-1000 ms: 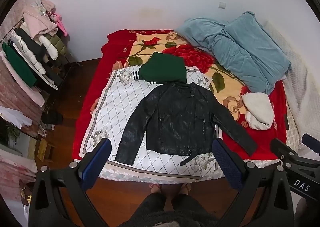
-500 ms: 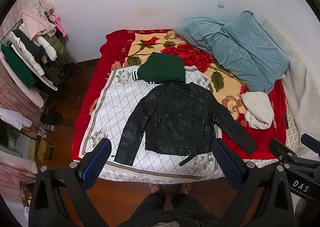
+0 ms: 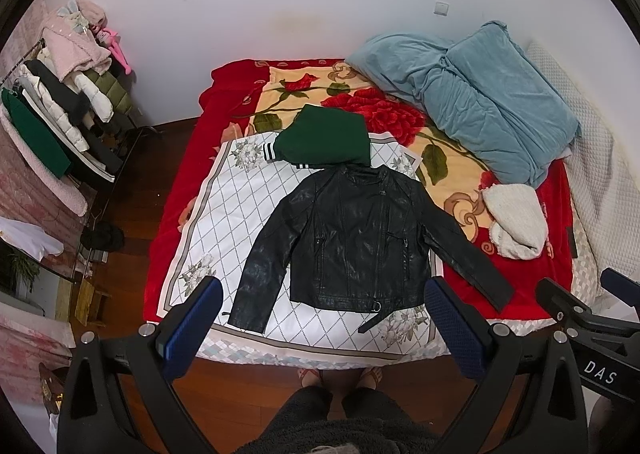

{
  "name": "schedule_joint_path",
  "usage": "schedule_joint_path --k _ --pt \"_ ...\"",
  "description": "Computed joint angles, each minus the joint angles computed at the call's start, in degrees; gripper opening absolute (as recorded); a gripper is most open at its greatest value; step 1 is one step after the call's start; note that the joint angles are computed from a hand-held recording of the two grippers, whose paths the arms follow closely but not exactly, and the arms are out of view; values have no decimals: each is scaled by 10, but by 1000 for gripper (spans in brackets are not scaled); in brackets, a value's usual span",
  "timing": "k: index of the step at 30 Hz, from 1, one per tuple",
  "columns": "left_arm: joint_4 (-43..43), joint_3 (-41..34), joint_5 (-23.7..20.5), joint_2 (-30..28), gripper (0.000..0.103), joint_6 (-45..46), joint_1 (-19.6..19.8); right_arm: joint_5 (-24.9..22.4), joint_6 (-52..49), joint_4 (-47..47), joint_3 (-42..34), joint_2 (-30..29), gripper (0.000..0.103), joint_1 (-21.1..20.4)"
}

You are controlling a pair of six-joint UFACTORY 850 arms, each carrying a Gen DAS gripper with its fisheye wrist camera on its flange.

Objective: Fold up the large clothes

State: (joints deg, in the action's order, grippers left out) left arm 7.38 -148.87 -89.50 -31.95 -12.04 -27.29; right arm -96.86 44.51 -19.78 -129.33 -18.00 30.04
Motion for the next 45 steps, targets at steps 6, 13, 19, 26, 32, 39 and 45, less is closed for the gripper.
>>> schedule_joint_path --k 6,13,19,26,32,39,45 --pt "-3 1 1 1 103 2 2 2 -2 2 3 2 103 -4" --pt "-1 4 2 2 103 2 1 1 -2 3 0 0 103 -3" --pt "-3 3 2 2 103 3 3 0 -2 3 -2 -2 103 -3" --pt "-3 -5 -2 -2 103 3 2 -1 -2 3 -4 -3 103 -4" --pt "-2 -11 -5 -6 103 3 2 -2 -4 3 -5 -4 103 -5" --pt "-2 -14 -6 -9 103 2 0 -1 -3 4 -3 -3 103 -4" --pt "-4 14 7 3 103 4 0 0 0 7 2 -2 103 -8"
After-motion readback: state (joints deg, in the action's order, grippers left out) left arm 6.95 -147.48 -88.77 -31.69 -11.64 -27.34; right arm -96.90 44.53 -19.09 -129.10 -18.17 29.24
